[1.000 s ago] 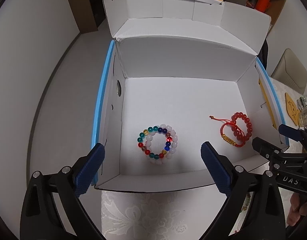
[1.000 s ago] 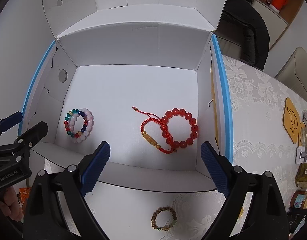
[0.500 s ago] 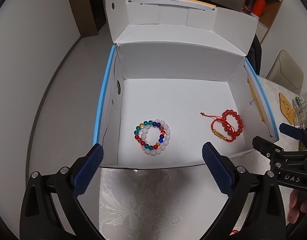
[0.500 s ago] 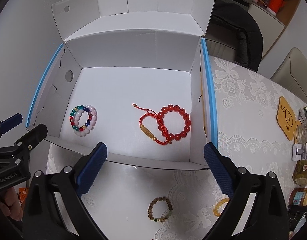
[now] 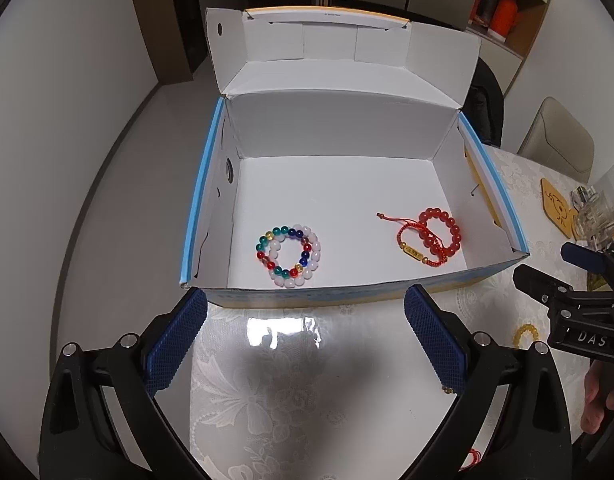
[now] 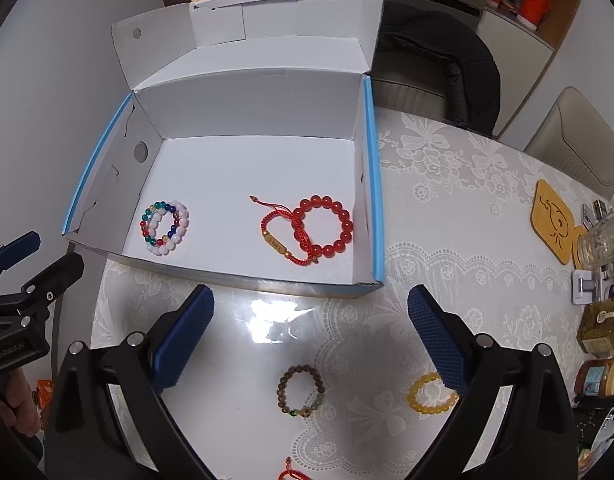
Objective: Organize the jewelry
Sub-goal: 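Raise both open tools out of the box and move toward the table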
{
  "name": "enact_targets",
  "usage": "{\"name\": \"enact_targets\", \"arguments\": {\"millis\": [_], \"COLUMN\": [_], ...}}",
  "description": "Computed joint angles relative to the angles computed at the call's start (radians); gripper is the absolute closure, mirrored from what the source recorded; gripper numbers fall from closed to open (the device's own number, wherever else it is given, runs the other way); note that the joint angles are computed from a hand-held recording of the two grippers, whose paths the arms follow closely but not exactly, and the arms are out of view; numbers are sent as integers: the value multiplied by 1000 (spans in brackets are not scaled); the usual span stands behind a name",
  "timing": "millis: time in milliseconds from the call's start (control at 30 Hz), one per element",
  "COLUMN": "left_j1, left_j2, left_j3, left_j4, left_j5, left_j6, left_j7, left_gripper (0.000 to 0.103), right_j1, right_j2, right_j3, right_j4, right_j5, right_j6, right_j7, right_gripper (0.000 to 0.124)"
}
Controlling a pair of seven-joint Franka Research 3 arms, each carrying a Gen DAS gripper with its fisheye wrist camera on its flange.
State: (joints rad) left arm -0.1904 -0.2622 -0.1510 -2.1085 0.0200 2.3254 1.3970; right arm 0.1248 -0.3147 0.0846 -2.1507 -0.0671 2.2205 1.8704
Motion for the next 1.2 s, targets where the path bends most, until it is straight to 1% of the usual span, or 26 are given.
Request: {"name": "enact_targets", "arguments": {"millis": [267, 500, 733, 1067, 1133, 1200], "left_j1": [-27, -81, -136, -167, -171, -176], "left_j2": [-59, -71, -52, 10, 22, 32], "left_j3": [-8, -21, -34, -65, -71, -72], "left_j4": [-81, -124, -150, -147, -149, -158], "left_j5": [-18, -64, -118, -123, -120, -129], "left_j6": [-2, 10, 40, 53, 61, 86], "left_j7": [-9, 2, 31, 25, 23, 32], "left_gripper": [6, 6, 6, 6, 6, 6], "right_j1": [-42, -89, -137, -192, -199, -207], "right_j2": [-122, -215, -283, -346, -351, -356], "right_j3": [-17, -24, -35, -54, -55, -55], "right_j4": [-129, -223, -289, -371, -385, -403], "right_j5": [-3, 3, 7, 28, 30, 29], "right_j6": [-6, -19, -42, -50, -50, -43], "right_j7": [-10, -23, -36, -59, -63, -67], "right_gripper": [30, 30, 30, 30, 30, 30]}}
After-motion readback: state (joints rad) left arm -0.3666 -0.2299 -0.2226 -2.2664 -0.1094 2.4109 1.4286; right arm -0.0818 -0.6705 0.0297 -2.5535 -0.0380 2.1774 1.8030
